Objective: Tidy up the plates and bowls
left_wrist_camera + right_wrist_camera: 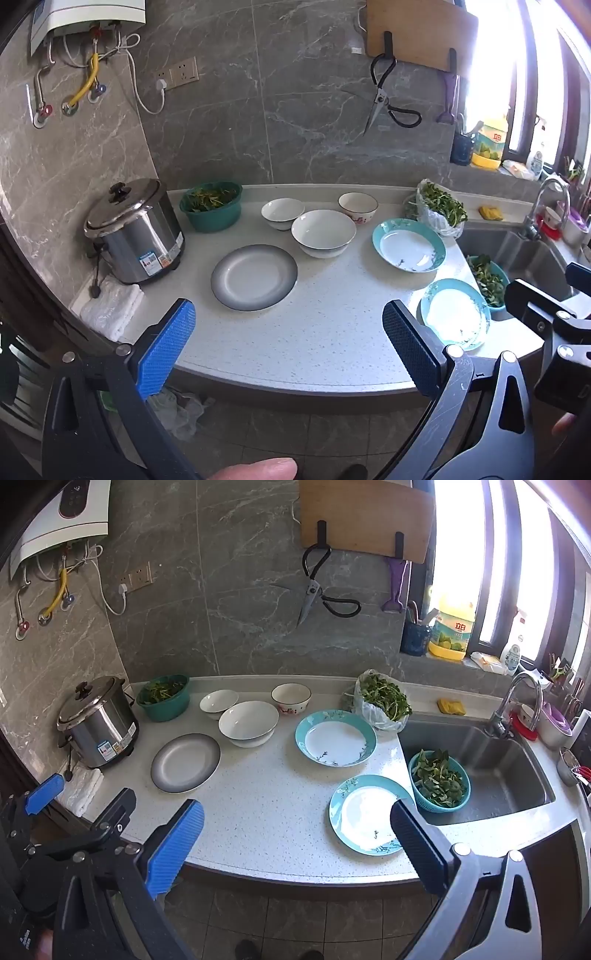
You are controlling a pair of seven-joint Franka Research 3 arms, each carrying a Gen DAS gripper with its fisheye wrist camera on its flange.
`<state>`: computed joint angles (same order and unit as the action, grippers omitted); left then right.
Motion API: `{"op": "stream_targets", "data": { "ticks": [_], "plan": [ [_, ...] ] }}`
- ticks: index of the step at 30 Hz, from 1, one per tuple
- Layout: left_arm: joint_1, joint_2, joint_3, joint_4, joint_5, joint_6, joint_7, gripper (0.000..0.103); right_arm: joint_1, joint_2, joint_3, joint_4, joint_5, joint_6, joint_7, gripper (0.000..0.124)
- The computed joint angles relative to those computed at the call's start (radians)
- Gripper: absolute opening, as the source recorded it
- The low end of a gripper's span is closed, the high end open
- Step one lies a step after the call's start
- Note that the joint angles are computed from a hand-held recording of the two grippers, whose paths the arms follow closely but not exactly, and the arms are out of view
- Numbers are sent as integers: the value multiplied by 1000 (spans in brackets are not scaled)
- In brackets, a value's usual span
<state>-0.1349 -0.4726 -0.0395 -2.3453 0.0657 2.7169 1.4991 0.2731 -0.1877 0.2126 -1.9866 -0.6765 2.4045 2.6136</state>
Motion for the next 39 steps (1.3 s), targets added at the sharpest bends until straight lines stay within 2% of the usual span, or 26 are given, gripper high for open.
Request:
{"op": "stream_targets", "data": {
  "ticks": [2, 3, 4, 6, 8, 10, 12, 39],
  "plan": [
    [-12, 10, 17, 9, -25, -5, 11, 103, 2, 1, -1, 4, 6, -12, -8, 103],
    [-2, 2, 16, -1, -17, 13, 14, 103, 1, 1, 1, 4, -3, -15, -5, 103],
    [16, 7, -1, 14, 8, -8, 7, 103, 1, 2, 3, 6, -9, -20, -5, 103],
    [10, 7, 16, 6, -8, 6, 23, 103, 2, 2, 2, 5, -13, -18, -3, 103],
    [39, 9, -30, 8, 37, 11, -24, 103, 3, 1, -1, 3, -10, -14, -4, 103],
    [20, 5, -2, 1, 14, 21, -6, 103, 3, 1, -1, 2, -9, -13, -4, 103],
    [36, 1, -30, -5, 49, 22, -35, 103, 2, 0, -2, 2, -8, -11, -5, 103],
    [30, 30, -29, 23, 73, 11, -76, 103, 2, 12, -8, 6, -7, -4, -7, 103]
  ]
}}
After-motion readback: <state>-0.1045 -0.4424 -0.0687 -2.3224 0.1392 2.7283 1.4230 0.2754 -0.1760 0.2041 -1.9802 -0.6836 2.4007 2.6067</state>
